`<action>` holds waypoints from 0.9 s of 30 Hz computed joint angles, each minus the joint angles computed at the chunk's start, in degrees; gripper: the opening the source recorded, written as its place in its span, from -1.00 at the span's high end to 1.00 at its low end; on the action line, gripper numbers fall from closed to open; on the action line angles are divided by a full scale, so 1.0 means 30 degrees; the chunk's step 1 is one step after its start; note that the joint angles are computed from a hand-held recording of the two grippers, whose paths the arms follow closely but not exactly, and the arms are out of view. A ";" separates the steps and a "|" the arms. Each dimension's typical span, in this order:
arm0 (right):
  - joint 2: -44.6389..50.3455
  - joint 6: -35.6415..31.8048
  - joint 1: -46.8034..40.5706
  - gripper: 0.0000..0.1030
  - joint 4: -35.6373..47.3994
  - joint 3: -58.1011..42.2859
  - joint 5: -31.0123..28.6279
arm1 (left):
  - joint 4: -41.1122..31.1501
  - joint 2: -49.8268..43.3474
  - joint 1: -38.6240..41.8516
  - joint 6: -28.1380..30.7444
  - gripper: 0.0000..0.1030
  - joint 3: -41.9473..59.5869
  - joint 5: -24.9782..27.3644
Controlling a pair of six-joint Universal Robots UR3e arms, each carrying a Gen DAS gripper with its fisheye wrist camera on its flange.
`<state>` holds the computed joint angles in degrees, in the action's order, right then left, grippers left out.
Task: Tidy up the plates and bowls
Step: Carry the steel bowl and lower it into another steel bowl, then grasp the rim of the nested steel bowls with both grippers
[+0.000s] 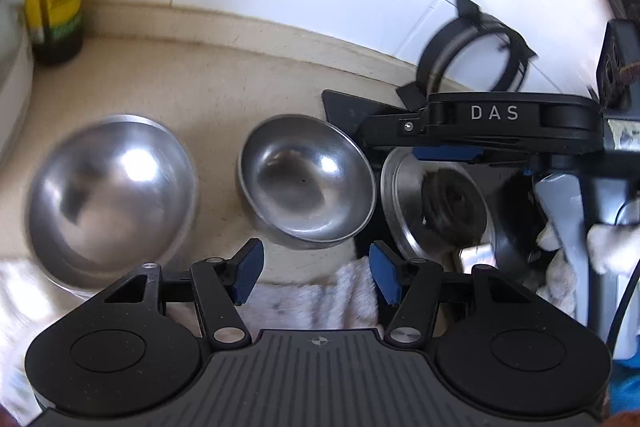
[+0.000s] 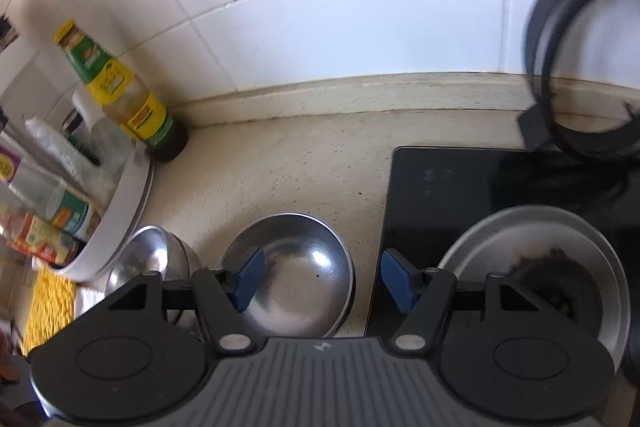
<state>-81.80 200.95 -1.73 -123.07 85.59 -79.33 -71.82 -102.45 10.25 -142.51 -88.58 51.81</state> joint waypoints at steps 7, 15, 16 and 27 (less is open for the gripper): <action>0.2296 -0.4013 -0.1635 -0.48 0.0267 -0.1230 0.3283 | 0.3999 -0.0432 -0.1333 -0.5830 -0.30 -0.1506 0.1031; 0.4674 -0.6766 -0.2752 -0.48 0.0815 -0.2351 0.5983 | 0.7799 -0.1945 -0.2862 -1.1259 -0.33 -0.1557 0.3106; 0.4796 -0.7081 -0.2835 -0.48 0.0904 -0.2354 0.6296 | 0.8067 -0.2157 -0.3028 -1.1585 -0.34 -0.1467 0.3384; 0.5573 -0.7983 -0.2494 -0.15 0.2600 -0.2988 0.5992 | 0.8614 -0.4235 -0.4140 -1.1343 -0.12 0.0231 0.4815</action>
